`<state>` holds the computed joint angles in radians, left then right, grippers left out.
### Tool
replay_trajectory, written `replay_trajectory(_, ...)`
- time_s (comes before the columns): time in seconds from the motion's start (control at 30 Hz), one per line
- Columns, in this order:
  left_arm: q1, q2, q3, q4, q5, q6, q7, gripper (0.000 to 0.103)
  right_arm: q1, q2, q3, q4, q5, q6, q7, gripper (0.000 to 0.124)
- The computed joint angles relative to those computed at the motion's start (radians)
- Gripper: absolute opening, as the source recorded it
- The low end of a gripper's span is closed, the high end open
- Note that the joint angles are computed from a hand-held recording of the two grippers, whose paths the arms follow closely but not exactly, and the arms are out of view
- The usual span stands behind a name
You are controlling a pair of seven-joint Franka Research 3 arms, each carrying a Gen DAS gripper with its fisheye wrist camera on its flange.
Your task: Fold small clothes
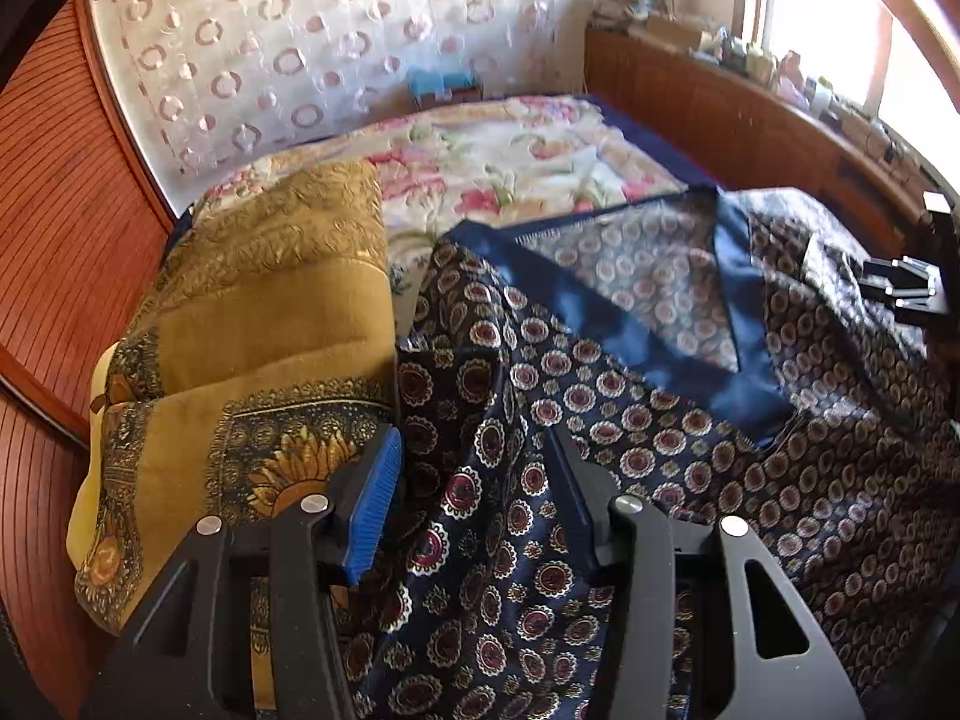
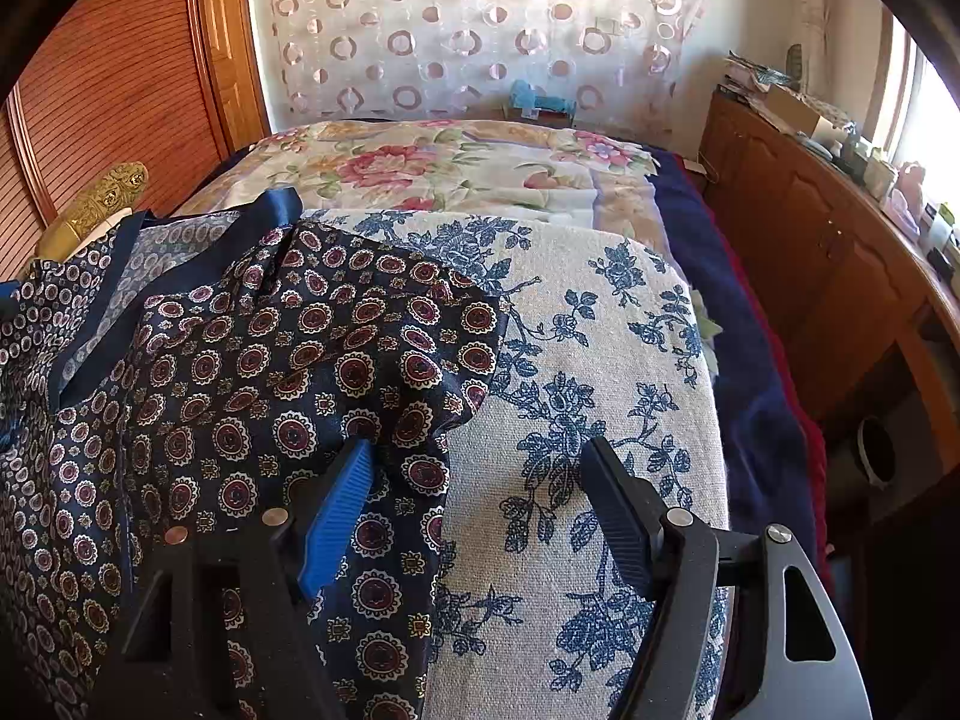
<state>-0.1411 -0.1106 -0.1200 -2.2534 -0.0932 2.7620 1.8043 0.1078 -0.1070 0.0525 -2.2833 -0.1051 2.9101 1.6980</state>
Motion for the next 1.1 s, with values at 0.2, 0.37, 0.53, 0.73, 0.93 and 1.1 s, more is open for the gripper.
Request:
replay_trajectory(0.2, 0.004, 0.028, -0.008, 0.042, 0.018, -0.055, 0.012, 0.039, -0.001, 0.002, -0.001, 0.004, 0.000, -0.006, 0.003, 0.076)
replay_trajectory(0.37, 0.003, 0.026, -0.002, 0.056, -0.070, -0.050, 0.075, 0.009, -0.005, 0.005, 0.000, 0.011, -0.022, -0.011, 0.027, 0.081)
replay_trajectory(0.53, 0.024, -0.034, 0.009, 0.001, -0.063, 0.080, -0.018, 0.004, -0.003, 0.003, -0.001, 0.010, -0.023, -0.012, 0.026, 0.082)
replay_trajectory(0.73, 0.048, -0.063, 0.048, -0.047, -0.017, 0.148, -0.148, 0.004, -0.004, 0.001, 0.000, 0.008, -0.028, -0.012, 0.031, 0.082)
replay_trajectory(0.93, 0.029, -0.050, 0.078, -0.064, -0.041, 0.167, -0.138, 0.004, -0.001, -0.003, -0.003, 0.005, -0.013, -0.012, 0.019, 0.082)
replay_trajectory(1.1, 0.013, -0.042, 0.088, -0.063, -0.100, 0.164, -0.085, 0.004, 0.011, 0.003, -0.015, 0.026, 0.042, -0.041, -0.047, 0.082)
